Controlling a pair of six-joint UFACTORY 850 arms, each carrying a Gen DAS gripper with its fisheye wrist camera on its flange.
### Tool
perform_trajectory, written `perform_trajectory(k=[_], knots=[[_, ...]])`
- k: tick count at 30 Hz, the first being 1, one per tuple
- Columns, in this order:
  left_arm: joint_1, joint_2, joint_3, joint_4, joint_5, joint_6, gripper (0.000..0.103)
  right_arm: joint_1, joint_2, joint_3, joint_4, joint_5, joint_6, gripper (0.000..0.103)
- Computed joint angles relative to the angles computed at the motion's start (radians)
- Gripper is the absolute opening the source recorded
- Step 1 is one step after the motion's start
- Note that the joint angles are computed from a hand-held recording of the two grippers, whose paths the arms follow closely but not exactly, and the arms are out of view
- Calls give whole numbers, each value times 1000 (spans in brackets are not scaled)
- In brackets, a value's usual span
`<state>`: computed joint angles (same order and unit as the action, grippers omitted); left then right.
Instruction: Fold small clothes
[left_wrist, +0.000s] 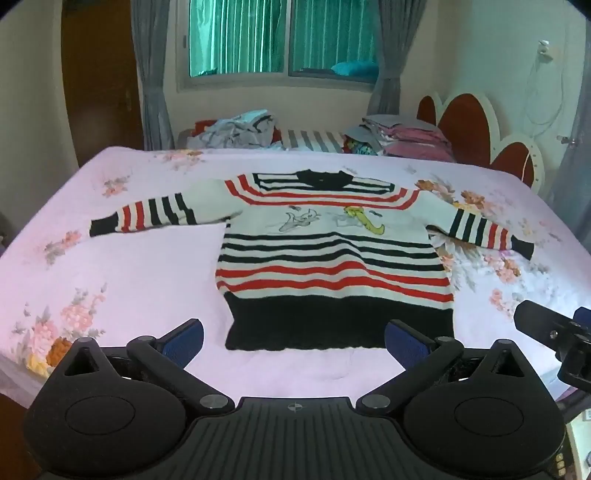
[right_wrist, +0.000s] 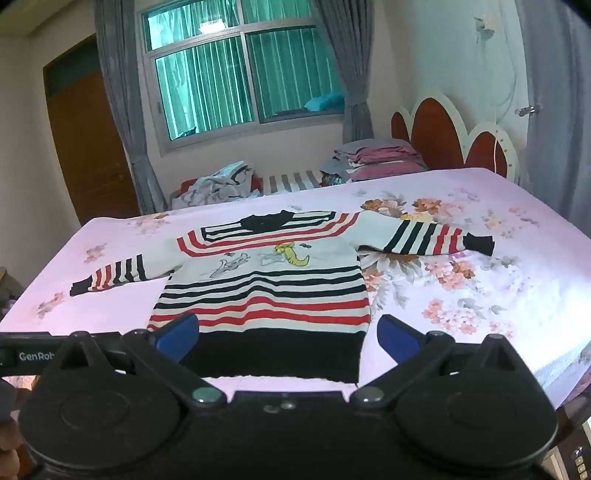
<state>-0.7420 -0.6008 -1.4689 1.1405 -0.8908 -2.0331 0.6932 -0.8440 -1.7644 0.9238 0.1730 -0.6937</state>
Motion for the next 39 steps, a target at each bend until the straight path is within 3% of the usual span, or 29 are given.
perform_trajectory(k=[20,39], knots=[[-18,-29,-30,0,-30,11,103,14,-15,-9,195,-6,-195,103],[-25,-58,-74,-13,-38,32,103,4,-5,7,120,-8,-117,103]])
